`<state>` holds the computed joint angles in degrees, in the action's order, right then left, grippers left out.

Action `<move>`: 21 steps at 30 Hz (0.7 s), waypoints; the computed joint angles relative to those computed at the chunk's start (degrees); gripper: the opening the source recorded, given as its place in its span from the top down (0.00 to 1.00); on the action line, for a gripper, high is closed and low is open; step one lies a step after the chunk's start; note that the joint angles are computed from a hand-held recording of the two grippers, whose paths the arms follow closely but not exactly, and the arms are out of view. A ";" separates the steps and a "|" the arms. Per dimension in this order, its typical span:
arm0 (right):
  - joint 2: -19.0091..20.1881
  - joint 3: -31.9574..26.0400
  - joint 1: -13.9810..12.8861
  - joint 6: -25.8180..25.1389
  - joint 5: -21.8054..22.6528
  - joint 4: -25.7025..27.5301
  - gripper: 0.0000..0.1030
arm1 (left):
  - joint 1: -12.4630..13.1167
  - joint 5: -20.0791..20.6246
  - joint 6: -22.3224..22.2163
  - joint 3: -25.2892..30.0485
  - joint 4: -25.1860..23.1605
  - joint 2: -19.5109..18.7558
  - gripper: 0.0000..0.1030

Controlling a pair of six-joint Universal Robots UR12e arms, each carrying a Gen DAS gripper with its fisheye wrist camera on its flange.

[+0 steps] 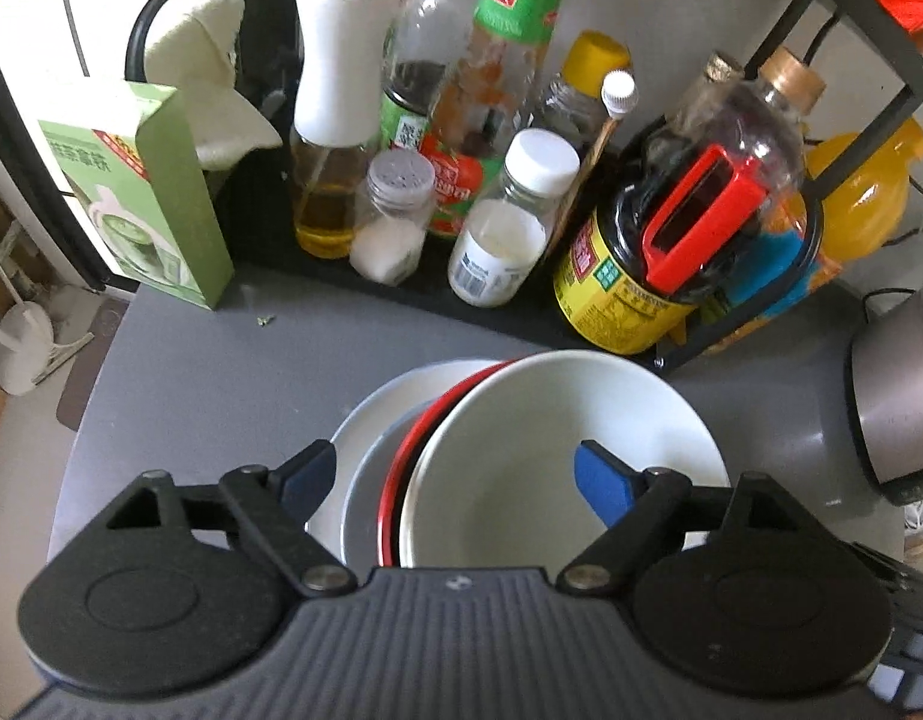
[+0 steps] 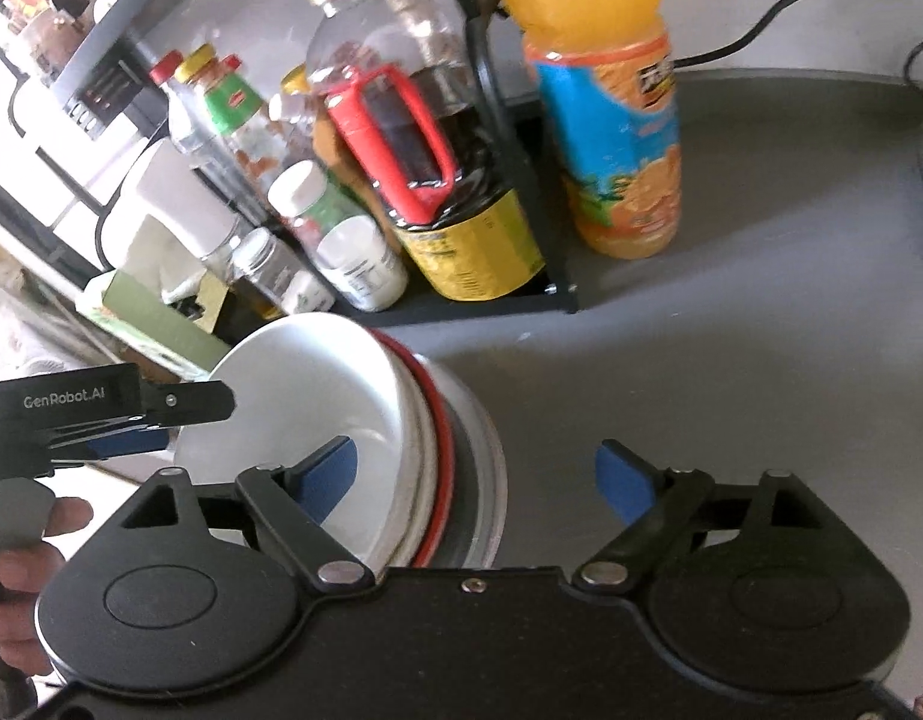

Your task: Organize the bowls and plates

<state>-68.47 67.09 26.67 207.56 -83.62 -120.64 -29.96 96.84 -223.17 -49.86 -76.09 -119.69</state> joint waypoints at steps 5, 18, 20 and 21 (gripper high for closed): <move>-1.40 1.24 0.12 0.91 -2.99 -1.13 0.12 | -0.62 2.11 1.67 0.43 0.25 -0.29 0.17; -7.61 8.81 -1.07 -0.69 -3.93 -5.97 0.10 | -4.44 10.06 0.64 0.45 1.57 0.22 0.17; -9.08 10.20 -1.41 -1.72 -3.98 -6.55 0.09 | -5.44 11.93 0.31 0.14 2.58 0.47 0.16; -9.76 10.77 -1.69 -2.36 -3.85 -6.73 0.08 | -5.97 12.54 0.14 0.21 2.77 0.51 0.13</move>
<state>-78.23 77.86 24.98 205.20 -87.47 -127.37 -35.93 109.39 -223.04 -49.65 -73.31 -119.18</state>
